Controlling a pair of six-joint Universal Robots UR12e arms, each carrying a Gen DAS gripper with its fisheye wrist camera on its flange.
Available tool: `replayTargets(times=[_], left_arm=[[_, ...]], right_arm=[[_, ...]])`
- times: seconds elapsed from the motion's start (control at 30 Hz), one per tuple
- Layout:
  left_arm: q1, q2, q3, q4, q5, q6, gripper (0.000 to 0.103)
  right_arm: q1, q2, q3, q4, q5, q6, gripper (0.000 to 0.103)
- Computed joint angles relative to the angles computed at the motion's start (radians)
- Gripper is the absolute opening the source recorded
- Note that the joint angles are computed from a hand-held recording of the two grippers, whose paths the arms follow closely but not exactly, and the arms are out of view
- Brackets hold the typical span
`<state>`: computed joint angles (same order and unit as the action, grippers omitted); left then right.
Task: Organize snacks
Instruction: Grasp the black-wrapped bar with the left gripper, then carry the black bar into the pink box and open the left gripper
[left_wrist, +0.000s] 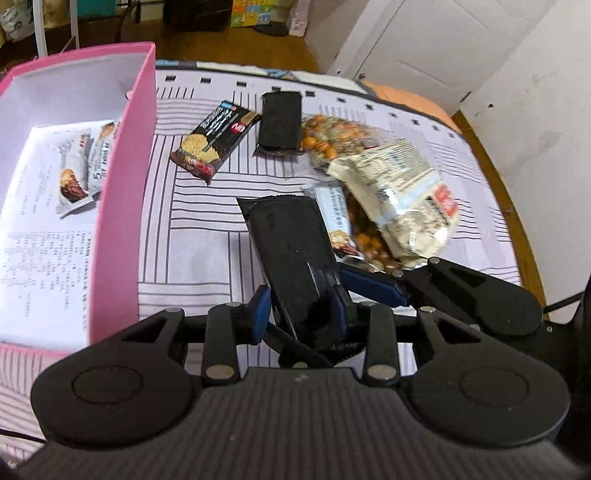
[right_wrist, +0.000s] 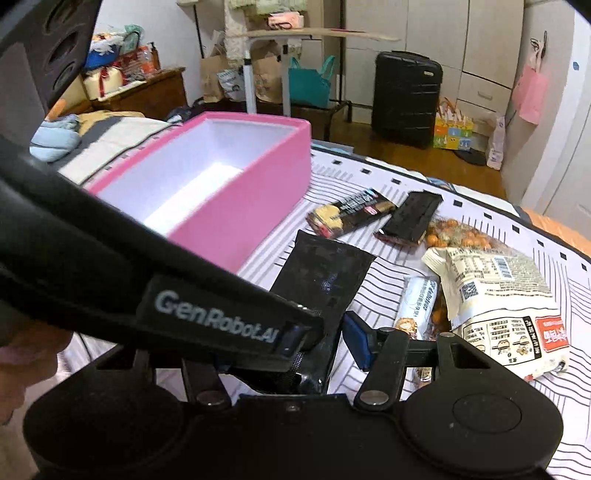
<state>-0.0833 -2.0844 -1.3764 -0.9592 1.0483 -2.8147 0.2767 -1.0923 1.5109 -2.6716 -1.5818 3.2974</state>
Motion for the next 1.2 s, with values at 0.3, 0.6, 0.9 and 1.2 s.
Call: replayTargets(times=[0.3,0.6,0.9,1.2], left_arm=[[0.030,0.096,-0.075,0.097,-0.011,0.000,0.033],[0.076,0.125,-0.099,0.193,-0.018,-0.070,0.038],[0.096,0.054,-0.043,0.229,0.084,-0.173,0.039],[0.101,-0.050,0.062,0.160,0.162,-0.234,0.040]], right_arm=[[0.022,-0.019,-0.026,-0.044,0.003,-0.061,0.063],[0.044,0.042,-0.128,-0.050,0.029,-0.188,0.063],[0.041,0.167,-0.256,-0.038,0.143,-0.247,0.063],[0.029,0.272,-0.402,0.114,0.235,-0.244,0.063]])
